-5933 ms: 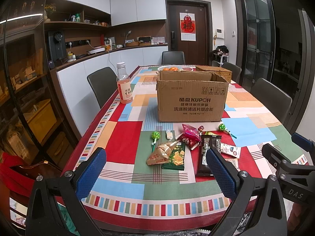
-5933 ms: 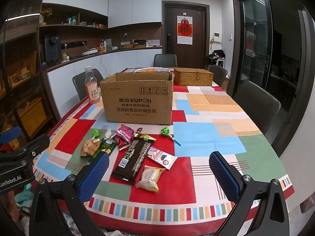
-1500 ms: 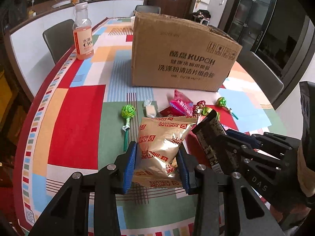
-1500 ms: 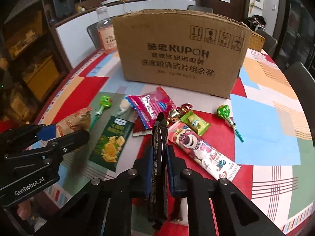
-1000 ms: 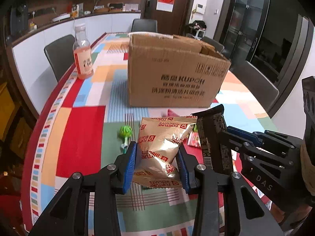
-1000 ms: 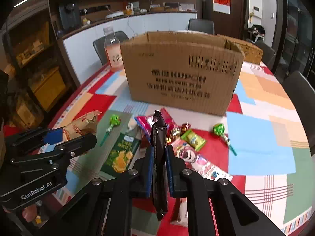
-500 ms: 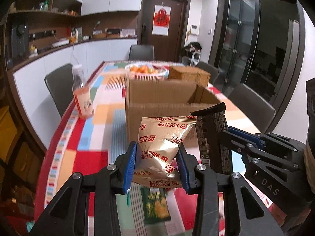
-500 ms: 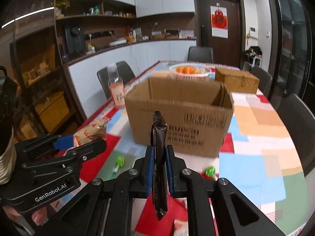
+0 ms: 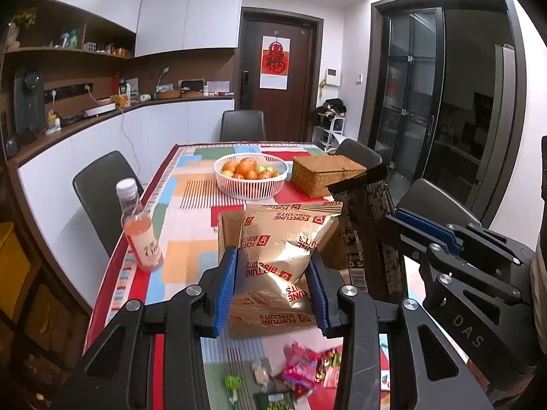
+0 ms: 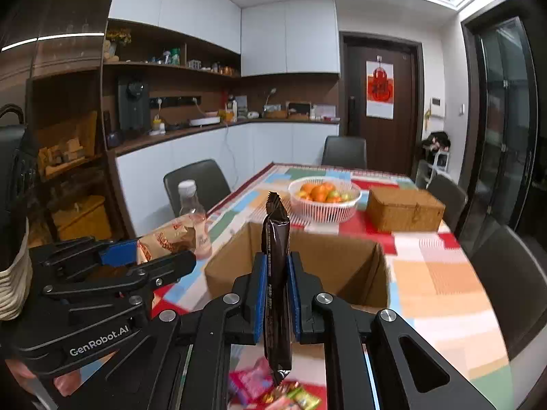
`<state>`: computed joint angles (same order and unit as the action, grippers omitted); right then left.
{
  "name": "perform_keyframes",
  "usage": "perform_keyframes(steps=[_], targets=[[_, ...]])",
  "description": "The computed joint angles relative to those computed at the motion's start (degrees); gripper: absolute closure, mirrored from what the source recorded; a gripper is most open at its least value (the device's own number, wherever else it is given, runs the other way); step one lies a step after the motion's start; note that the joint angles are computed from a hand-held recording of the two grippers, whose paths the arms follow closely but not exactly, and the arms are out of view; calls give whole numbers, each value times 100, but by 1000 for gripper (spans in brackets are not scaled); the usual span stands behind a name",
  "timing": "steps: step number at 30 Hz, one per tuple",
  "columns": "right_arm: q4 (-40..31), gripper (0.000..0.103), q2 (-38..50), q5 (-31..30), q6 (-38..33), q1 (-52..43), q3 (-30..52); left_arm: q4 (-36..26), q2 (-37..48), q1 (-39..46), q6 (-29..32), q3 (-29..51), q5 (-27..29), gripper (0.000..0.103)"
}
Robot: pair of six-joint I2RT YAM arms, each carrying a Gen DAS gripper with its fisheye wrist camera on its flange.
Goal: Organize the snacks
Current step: 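Lift the gold bag and chocolate bar over the cardboard box with both tools, then open both tools to drop the gold bag and chocolate bar into the box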
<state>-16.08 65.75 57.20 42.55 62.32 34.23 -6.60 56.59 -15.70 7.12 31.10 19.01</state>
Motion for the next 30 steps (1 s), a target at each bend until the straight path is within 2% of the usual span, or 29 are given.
perform_keyframes(steps=[6, 12, 21, 23, 24, 25, 26, 30], targets=[[572, 90, -131, -261, -919, -627, 35, 161, 867, -175, -22, 658, -91, 64], [1203, 90, 36, -911, -1707, -1499, 78, 328, 1813, -411, -68, 1222, -265, 64], [1800, 90, 623, -1995, -1997, -2676, -53, 447, 3433, -802, -158, 2071, -772, 62], [1840, 89, 785, -2265, -2042, -2874, -44, 475, 3481, -839, -217, 2053, -900, 49], [1879, 86, 857, -2320, -1970, -2959, -62, 573, 3440, -838, -267, 1939, -938, 46], [1883, 76, 860, -2306, -1908, -2994, -99, 607, 3383, -841, -276, 1867, -962, 43], [1828, 71, 828, -2295, -1850, -3025, -133, 653, 3286, -852, -254, 1745, -996, 42], [1647, 66, 481, -2121, -1657, -2887, -348, 611, 2767, -837, -164, 1332, -1039, 37]])
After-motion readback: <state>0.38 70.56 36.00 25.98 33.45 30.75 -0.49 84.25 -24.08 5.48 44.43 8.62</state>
